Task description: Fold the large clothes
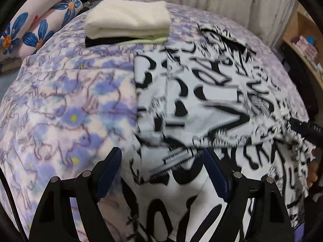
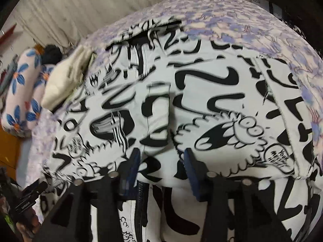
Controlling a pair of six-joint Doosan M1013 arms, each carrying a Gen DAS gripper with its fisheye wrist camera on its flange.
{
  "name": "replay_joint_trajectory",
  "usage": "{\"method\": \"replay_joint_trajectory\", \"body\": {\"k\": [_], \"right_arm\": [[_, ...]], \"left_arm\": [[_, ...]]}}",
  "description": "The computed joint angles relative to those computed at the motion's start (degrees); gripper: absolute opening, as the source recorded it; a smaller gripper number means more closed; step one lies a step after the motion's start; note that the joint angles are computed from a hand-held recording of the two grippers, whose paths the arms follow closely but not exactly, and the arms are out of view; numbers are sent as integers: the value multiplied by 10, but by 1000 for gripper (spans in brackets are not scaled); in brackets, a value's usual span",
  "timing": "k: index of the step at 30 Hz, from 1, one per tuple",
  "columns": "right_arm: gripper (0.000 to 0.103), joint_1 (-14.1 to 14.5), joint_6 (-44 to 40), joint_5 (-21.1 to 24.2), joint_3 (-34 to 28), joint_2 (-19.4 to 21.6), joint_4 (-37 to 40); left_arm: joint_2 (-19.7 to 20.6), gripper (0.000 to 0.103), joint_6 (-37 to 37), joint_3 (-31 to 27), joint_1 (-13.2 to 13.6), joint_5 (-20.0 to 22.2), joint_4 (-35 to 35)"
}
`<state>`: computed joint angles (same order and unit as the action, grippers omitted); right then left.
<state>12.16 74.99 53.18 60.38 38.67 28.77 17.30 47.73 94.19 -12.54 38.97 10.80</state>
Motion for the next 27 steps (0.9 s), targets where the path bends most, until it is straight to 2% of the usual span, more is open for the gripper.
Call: {"method": "replay_joint_trajectory", "body": {"k": [3, 6, 10, 15, 17, 18, 19, 21, 22, 23, 25, 27], "right_arm": [[51, -3, 14, 14, -28, 13, 12], [51, 1, 25, 39, -74, 39, 5], [51, 7, 51, 92, -152, 90, -4], [51, 13, 65, 120, -202, 127, -28], [50, 13, 50, 123, -206, 131, -16], [41, 14, 33, 117, -203, 130, -11], [22, 18, 14, 110, -201, 128, -21], [16, 26, -6, 71, -184, 114, -49], [14, 29, -20, 41, -170, 104, -49], [13, 30, -28, 17, -159, 97, -47], [13, 30, -47, -38, -135, 83, -25], [13, 35, -29, -42, -141, 89, -52]], "left_arm": [[9, 81, -2, -17, 17, 0, -8], [37, 81, 15, -51, 38, 17, -37], [89, 81, 63, -105, 67, 44, -111], [138, 81, 102, -153, 79, 79, -152], [147, 81, 103, -165, 78, 81, -143], [149, 76, 103, -169, 76, 76, -133], [149, 54, 108, -170, 75, 67, -129], [151, 33, 109, -177, 71, 67, -122], [149, 8, 71, -178, 65, 66, -81], [148, 5, 29, -179, 57, 69, -28], [141, 5, -44, -166, 46, 49, 64], [141, 5, -91, -158, 42, 48, 116]]}}
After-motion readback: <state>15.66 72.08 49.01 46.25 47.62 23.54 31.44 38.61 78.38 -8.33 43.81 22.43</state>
